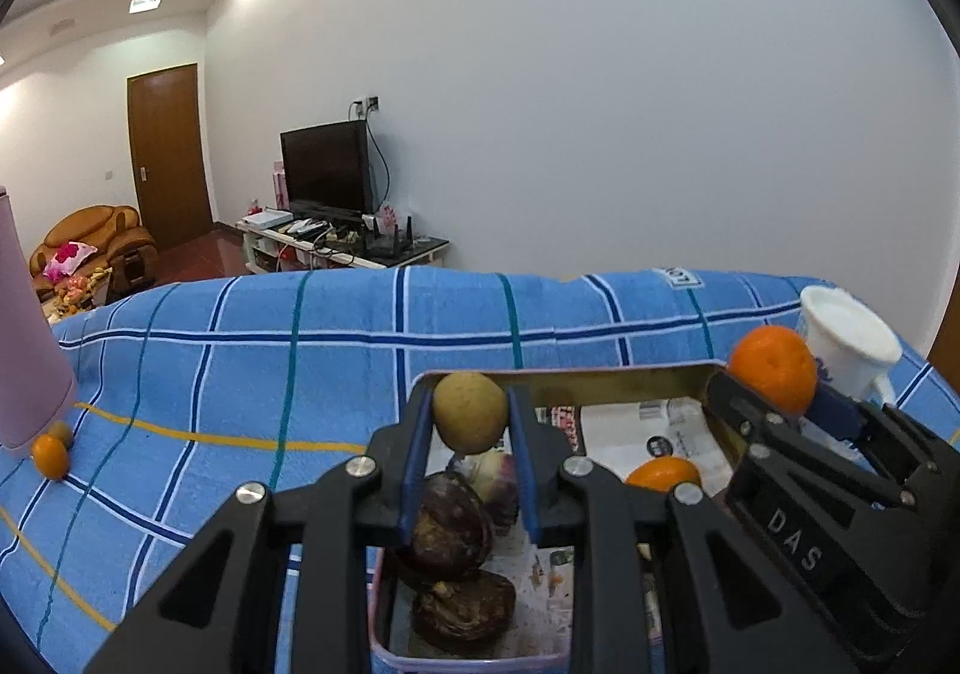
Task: Organize fruits
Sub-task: 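Lower both fruits into the pink tin and open both grippers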
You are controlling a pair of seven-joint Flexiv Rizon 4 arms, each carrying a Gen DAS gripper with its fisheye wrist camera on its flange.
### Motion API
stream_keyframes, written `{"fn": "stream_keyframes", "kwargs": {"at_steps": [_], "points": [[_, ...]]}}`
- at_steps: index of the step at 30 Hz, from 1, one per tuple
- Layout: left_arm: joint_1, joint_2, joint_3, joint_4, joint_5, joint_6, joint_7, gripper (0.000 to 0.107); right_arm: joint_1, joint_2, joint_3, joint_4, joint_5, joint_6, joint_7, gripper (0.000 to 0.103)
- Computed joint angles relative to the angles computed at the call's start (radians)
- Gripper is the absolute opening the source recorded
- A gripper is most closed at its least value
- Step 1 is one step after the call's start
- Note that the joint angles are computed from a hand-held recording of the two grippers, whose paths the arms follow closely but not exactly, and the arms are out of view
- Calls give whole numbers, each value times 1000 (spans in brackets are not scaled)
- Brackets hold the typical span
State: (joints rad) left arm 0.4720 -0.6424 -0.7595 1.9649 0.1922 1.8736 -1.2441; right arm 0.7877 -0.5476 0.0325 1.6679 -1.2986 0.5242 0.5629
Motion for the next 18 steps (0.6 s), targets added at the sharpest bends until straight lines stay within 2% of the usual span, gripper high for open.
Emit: {"fn": "stream_keyframes", "kwargs": {"at_steps": [9,18], "points": [[-4,-2,-6,-1,-31,-41,48,27,-16,-11,-3,-5,11,61,-29,51],[-32,2,19,-18,-78,-63,59,27,-43,-14,-25,7,-88,200,24,51]]}}
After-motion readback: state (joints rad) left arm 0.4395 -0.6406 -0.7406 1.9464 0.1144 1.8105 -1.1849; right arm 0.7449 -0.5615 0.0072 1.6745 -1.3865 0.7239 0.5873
